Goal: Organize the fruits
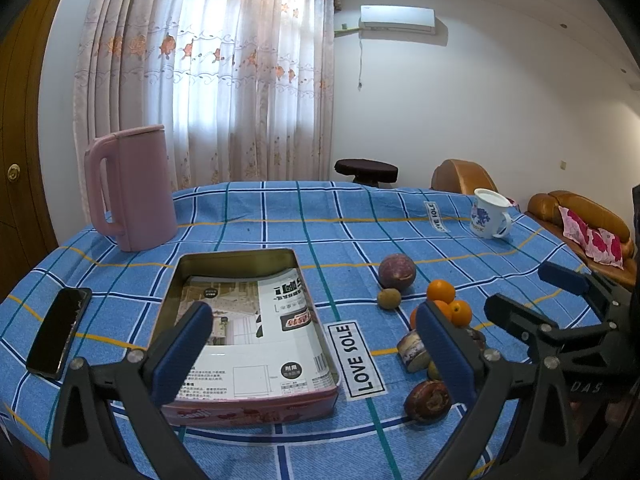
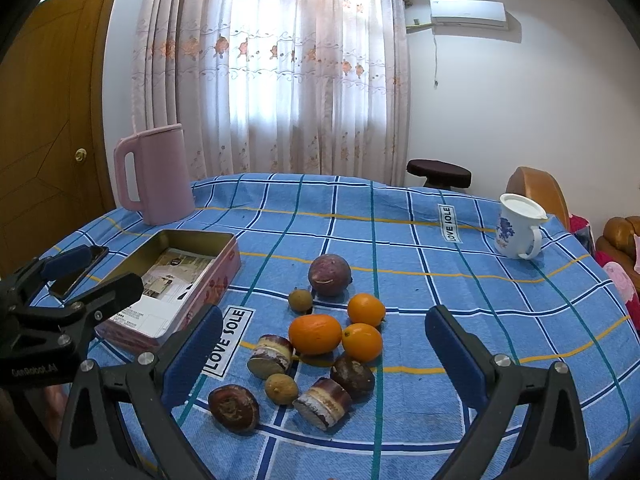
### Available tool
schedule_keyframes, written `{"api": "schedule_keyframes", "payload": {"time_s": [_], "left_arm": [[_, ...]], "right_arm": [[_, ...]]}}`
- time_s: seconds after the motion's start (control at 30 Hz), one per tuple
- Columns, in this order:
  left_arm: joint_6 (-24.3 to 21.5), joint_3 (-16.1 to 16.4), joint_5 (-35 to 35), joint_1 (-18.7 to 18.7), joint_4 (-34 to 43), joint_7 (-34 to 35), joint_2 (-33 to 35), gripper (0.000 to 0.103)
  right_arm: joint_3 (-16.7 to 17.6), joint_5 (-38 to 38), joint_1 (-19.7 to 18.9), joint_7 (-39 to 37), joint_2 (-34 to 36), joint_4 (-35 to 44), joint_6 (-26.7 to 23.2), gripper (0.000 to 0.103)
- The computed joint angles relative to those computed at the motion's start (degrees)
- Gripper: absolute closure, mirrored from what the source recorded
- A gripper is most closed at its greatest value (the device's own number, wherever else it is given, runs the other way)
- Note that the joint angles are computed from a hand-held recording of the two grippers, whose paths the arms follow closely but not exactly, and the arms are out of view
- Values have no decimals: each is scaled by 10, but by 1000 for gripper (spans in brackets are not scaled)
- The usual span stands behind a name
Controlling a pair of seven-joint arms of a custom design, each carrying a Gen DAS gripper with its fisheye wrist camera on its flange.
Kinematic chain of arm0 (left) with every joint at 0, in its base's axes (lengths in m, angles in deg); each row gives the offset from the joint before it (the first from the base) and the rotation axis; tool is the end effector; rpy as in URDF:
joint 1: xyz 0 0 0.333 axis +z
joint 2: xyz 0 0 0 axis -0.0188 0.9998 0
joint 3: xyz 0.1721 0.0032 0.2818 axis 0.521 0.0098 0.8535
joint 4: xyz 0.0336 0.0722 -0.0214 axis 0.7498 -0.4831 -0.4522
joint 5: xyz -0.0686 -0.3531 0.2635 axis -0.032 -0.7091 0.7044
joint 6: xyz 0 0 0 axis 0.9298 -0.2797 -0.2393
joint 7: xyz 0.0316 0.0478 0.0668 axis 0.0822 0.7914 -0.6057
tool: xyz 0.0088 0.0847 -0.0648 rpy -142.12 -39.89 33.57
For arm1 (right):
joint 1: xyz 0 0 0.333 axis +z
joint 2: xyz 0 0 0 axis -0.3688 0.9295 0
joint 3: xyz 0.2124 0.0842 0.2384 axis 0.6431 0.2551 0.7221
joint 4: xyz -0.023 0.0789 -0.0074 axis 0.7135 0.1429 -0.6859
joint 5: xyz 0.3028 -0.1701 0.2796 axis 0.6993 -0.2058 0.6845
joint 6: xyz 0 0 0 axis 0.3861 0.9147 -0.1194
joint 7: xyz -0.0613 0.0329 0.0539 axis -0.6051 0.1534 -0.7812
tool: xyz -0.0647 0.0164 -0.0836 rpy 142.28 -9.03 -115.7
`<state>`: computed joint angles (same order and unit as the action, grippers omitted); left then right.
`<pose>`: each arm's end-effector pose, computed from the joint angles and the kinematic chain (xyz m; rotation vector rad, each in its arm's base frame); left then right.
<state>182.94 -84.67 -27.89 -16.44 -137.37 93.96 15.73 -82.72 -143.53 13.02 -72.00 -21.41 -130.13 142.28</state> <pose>0.7034 -0.4289 0.3384 -1.0759 2.0906 -1.3635 0.6003 0.3930 0.3377 -1.3476 1.8586 -1.1309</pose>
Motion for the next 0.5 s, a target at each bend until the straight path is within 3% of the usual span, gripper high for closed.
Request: {"api": "schedule_keyframes", "payload": {"time_s": [0.27,0.5], "left_arm": [[-1,-2,2,2,-1,0,1,0],[-1,-42,32,31,-20,16,15,0]], "right_arm": [[-1,3,0,-4,4,4,4,1],[-1,5,-7,38,-9,-33,11,1]]}}
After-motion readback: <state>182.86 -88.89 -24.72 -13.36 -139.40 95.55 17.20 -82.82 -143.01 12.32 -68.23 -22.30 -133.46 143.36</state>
